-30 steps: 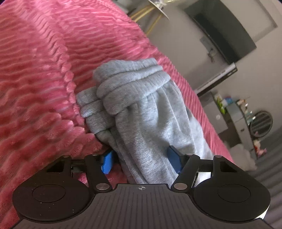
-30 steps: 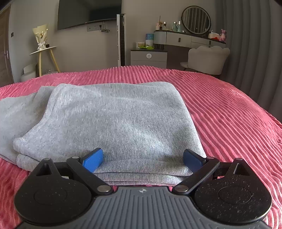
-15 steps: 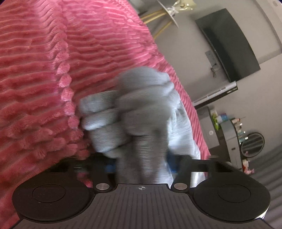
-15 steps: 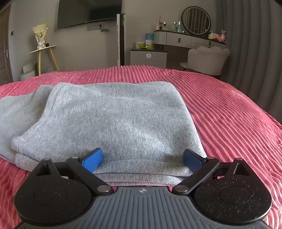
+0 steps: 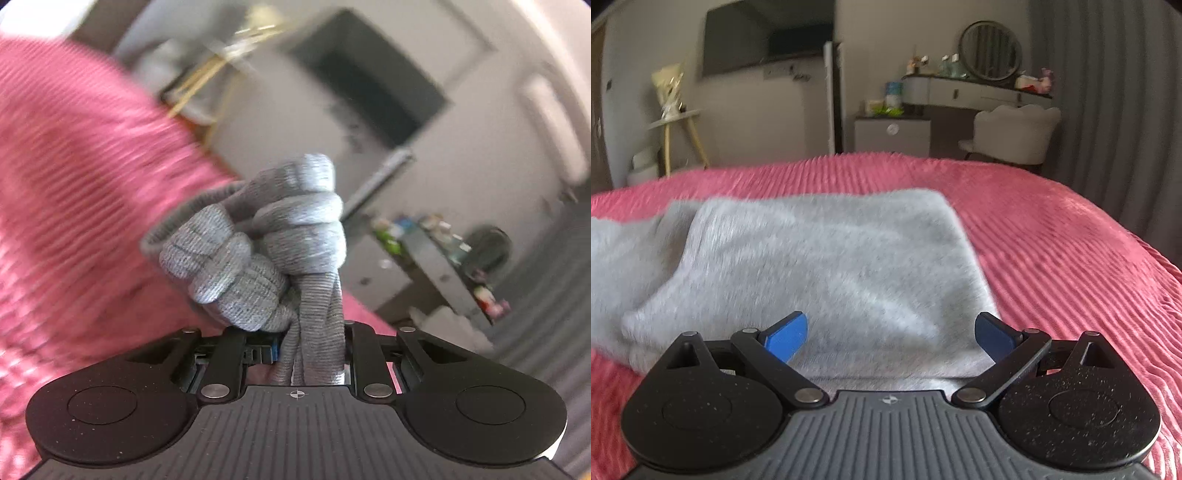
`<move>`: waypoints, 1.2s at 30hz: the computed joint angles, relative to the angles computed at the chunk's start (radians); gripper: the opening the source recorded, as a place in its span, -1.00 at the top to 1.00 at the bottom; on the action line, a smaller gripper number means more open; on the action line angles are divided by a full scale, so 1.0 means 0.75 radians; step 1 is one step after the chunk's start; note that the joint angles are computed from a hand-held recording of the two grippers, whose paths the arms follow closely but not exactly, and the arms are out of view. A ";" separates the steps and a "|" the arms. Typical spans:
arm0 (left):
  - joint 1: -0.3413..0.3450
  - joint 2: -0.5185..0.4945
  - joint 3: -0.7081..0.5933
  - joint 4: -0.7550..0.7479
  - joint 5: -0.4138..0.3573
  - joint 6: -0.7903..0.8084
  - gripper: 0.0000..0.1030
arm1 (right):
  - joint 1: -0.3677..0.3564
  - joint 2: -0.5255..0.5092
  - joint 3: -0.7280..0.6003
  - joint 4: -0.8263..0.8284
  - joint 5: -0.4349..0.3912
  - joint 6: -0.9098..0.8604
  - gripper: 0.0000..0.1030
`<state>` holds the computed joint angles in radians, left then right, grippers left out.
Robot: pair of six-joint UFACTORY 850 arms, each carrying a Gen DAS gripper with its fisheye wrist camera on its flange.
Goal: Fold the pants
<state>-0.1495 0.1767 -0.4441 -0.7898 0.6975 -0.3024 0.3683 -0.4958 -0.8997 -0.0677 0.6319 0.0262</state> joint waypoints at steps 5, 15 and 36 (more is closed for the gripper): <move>-0.230 -0.145 -0.271 -0.041 0.050 0.306 0.60 | -0.037 0.042 0.043 0.129 0.110 0.068 -0.89; -0.419 -0.918 -1.094 -0.196 -0.598 0.696 0.17 | -0.138 0.044 0.062 0.256 0.186 0.234 -0.89; -0.373 -0.622 -0.570 -0.796 -0.226 0.747 -0.86 | -0.208 0.047 0.031 -0.438 0.055 0.843 -0.89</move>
<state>-0.4292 -0.2899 -0.8716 -1.3871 0.5278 0.2579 0.2121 -0.4604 -0.8763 -0.3964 0.6730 0.6584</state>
